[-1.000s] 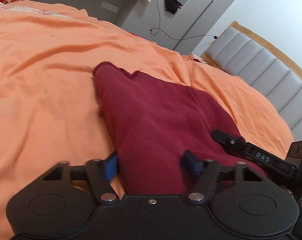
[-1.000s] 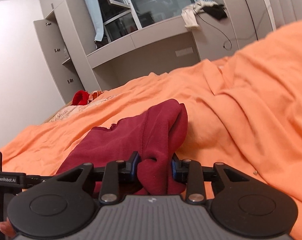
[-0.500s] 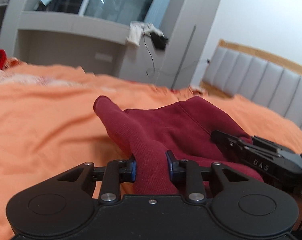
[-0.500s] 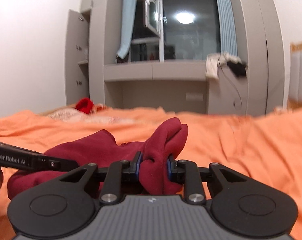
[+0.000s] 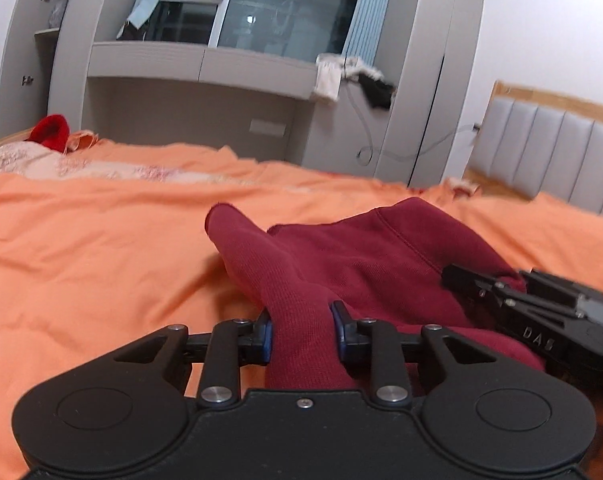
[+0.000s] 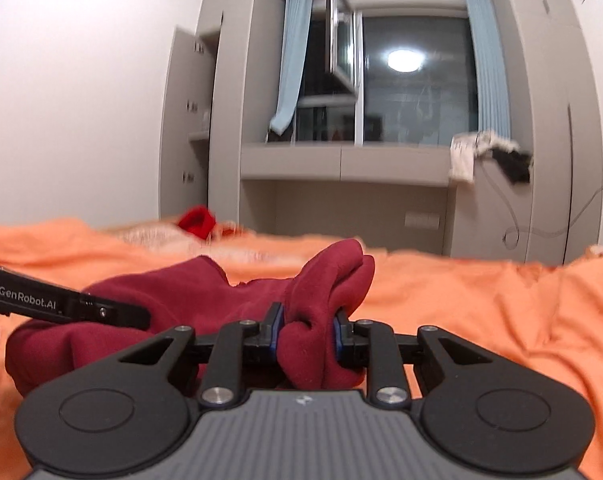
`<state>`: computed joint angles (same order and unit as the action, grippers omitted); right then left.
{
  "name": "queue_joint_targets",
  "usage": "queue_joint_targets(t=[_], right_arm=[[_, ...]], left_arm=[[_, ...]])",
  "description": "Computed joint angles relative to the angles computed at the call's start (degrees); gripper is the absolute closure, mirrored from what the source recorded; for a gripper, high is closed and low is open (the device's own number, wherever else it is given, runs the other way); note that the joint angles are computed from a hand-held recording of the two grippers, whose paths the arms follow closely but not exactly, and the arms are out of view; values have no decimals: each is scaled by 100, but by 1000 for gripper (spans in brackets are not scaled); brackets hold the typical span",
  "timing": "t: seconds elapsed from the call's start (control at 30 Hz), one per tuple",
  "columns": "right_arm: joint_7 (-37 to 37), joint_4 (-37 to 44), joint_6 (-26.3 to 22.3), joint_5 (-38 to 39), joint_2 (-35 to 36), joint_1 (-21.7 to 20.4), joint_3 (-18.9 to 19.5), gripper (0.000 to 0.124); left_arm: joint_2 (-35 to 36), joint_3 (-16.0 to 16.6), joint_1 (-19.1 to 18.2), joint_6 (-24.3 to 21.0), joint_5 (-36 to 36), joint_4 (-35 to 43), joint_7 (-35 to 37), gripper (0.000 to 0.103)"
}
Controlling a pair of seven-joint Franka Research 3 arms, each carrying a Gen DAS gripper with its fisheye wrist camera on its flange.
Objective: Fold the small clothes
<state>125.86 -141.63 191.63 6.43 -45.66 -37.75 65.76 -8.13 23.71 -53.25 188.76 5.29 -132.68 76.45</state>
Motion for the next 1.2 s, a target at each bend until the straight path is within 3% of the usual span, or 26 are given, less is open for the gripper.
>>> queue_joint_targets(t=[0.2,0.47,0.5,0.6,0.67,0.73,0.8,0.87,0.93,1.0,1.2], right_arm=[[127,-20,-405,-130,112,144,-54,96],[356,-56,-659,-412,65,258,-166,95],[377,-33,-722,-452,66,261,-174,94],[454,11,-896,-577,106,302,-227,92],[515,65,-1093,-669,151,339,-278,87],[623,69,-1236,-764,141,401,-343,82],[688,47,-1319,-872,197,536,-471,73],[761,-32,-1384,-968,178,703,-636,62],[841,-107,-1420,-1057,127,859,-782,50],[884,-217,-1376,-1129,96,1053,-961,41],[810,-371,-1565,-1333,86,1700,-1437,27]], left_arm=[[-50,-1583,1639,-211,189,-54,-54,72],[-25,-2793,2886,-397,273,24,-254,68],[-40,-2966,3075,-439,344,27,-351,65],[-101,-3938,4176,-624,1059,103,-1170,55],[-168,-4261,4554,-803,1497,155,-1676,45],[-257,-4398,4741,-913,1839,149,-2124,32],[-340,-4207,4549,-981,1828,99,-2235,22],[-421,-3858,4151,-986,1581,-13,-2055,21],[-508,-3777,4046,-926,1538,-125,-1978,17],[-630,-3994,4279,-845,1775,-237,-2101,14],[-930,-4665,4962,-850,2461,-386,-2567,13]])
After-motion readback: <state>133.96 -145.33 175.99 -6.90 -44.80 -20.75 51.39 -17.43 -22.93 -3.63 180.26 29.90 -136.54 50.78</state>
